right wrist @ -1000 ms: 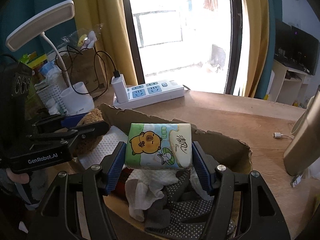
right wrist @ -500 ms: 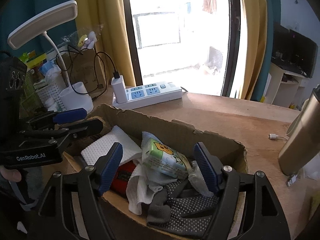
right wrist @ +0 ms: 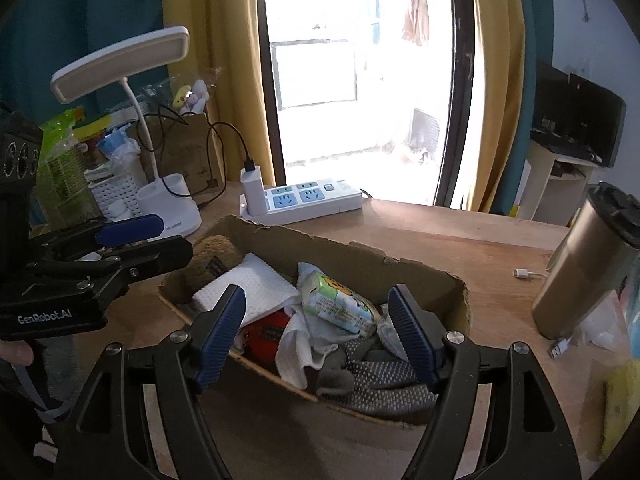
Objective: Organize soft objects
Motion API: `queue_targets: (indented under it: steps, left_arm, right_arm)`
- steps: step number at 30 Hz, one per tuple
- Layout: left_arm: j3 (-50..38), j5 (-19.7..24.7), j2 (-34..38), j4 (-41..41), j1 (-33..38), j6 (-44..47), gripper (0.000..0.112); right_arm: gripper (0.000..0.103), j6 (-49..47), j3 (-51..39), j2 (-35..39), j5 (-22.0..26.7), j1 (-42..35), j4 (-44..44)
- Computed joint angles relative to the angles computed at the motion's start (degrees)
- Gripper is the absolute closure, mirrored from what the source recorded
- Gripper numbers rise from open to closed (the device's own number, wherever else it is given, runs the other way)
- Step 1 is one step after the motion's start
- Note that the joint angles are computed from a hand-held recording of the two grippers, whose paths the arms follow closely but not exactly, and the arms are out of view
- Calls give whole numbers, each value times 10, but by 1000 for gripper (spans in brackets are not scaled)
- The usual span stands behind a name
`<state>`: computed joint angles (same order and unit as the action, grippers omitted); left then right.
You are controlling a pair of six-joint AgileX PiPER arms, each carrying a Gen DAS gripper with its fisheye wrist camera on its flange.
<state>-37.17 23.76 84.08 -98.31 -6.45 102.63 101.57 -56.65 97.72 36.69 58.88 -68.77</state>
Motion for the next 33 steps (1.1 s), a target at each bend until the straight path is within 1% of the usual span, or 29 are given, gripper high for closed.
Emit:
queue_targets:
  steps: [14,18,23,33]
  left_arm:
    - [77,32,-129,79,38,-57,45]
    - [93,43,-166,118,48,-92,45]
    - [114,54,-210,145,52,-120,45]
    - [157,77,-325,228,64,-212,45]
  right_arm:
    - [26,32,13,-44,109,97,11]
    - [26,43,13,-55,148,130,15]
    - [26,51,10,-64,193,167,22]
    - [26,80,10,-80,295,262,37]
